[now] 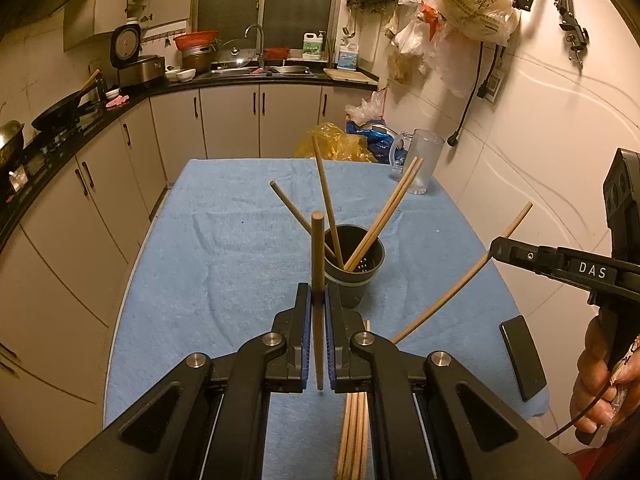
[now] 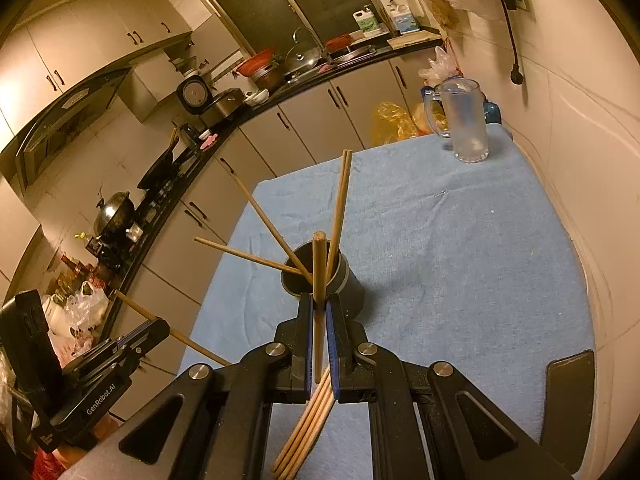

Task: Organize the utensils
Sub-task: 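Raise the left-held chopstick over the black cup while the right gripper carries its chopstick there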

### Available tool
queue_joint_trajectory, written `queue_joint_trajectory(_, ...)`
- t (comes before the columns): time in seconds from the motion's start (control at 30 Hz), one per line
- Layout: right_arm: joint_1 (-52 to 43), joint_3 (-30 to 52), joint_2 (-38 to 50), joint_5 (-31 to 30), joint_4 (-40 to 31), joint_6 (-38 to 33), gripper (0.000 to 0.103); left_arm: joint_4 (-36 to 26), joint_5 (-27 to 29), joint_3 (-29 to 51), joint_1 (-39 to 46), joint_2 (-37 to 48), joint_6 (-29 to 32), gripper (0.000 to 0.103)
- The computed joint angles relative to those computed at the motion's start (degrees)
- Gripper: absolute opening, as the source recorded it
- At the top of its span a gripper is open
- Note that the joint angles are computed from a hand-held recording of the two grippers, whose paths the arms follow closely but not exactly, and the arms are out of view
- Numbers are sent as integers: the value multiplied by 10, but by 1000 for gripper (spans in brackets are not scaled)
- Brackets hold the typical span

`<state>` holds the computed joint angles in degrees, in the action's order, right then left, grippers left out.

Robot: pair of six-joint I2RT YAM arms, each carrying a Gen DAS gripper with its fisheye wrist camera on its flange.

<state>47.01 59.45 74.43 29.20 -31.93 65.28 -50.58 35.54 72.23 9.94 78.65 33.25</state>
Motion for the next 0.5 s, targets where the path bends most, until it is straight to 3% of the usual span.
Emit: queue_joint_trajectory(0.5, -6, -1, -14, 5, -6, 7, 6, -5, 5, 16, 0, 7, 3, 6)
